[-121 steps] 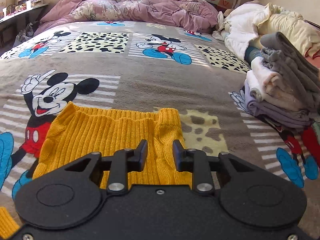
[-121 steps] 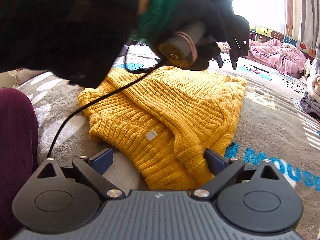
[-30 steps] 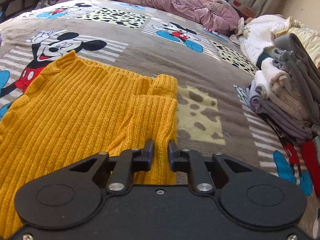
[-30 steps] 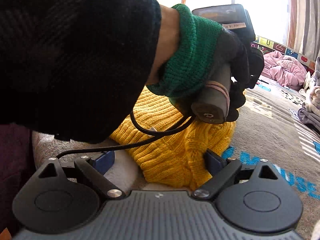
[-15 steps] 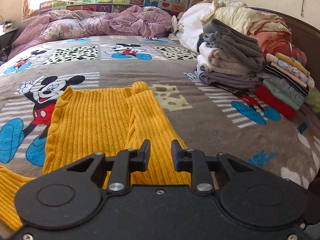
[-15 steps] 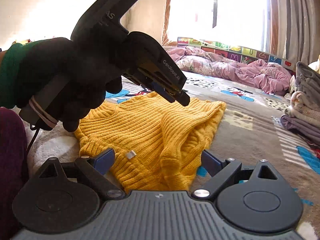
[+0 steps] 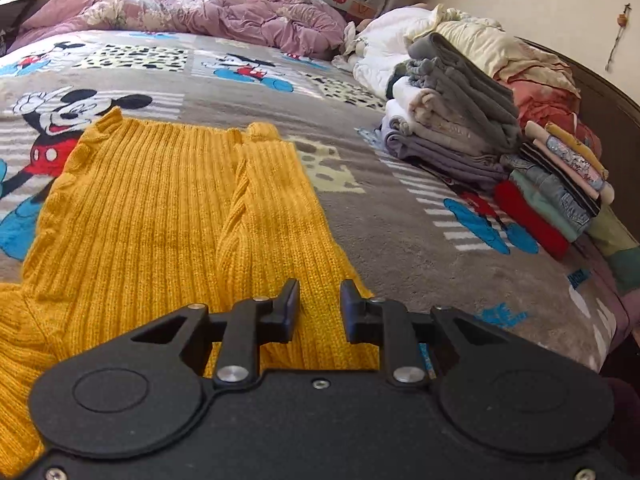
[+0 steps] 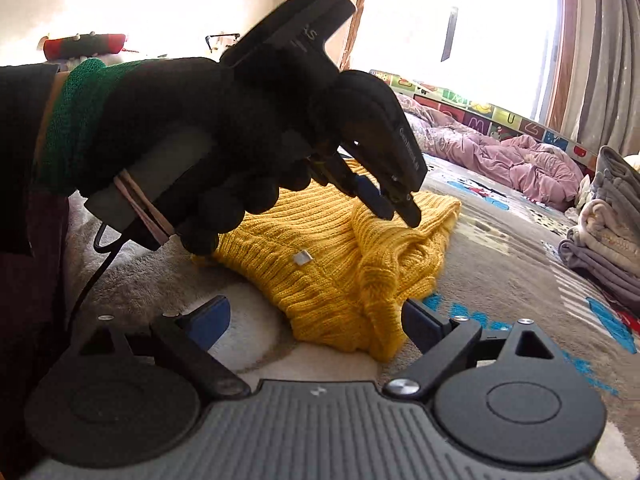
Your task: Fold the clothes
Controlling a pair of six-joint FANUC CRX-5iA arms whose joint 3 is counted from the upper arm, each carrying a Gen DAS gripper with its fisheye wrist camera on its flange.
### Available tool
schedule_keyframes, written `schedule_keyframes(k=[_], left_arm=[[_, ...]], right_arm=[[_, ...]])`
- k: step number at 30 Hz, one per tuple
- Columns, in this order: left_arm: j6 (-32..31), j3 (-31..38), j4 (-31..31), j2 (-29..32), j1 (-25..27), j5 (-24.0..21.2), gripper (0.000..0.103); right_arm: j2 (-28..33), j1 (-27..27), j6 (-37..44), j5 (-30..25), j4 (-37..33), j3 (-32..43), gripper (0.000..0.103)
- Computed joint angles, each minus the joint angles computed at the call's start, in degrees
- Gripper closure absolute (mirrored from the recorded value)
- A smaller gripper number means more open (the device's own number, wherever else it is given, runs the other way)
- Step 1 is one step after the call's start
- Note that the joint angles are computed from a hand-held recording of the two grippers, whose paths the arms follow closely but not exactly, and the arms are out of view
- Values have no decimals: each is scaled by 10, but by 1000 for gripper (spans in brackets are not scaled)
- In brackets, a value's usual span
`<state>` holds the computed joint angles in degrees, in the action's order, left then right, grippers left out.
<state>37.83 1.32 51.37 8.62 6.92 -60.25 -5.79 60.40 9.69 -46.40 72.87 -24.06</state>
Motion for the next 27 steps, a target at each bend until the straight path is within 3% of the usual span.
schedule_keyframes(k=[4,6,7,10,14,18,21,27], left_arm=[[55,24,4,13,6,-26,75],[57,10,33,-1,15,-8,51],[58,4,49,-9,19,2,49],[98,9,52,-12,41,17,48],[252,27,-29,-18,80,67,48],[363,18,-43,-27,133,93,48],[395,2,-53,-42,156,112,48],[423,-21,-68,-47,187,92,48]], right_arm=[[12,8,-10,-30,-11,7,12],[9,10,-35,-48,0,4,12],[8,11,-47,-58,5,2,12],[-1,5,-111,-74,18,-6,13],[-14,-5,-176,-93,10,-14,23],[-29,-11,-207,-90,14,-27,26],[-35,-19,-214,-72,30,-32,27],[-47,-27,-243,-50,29,-34,27]])
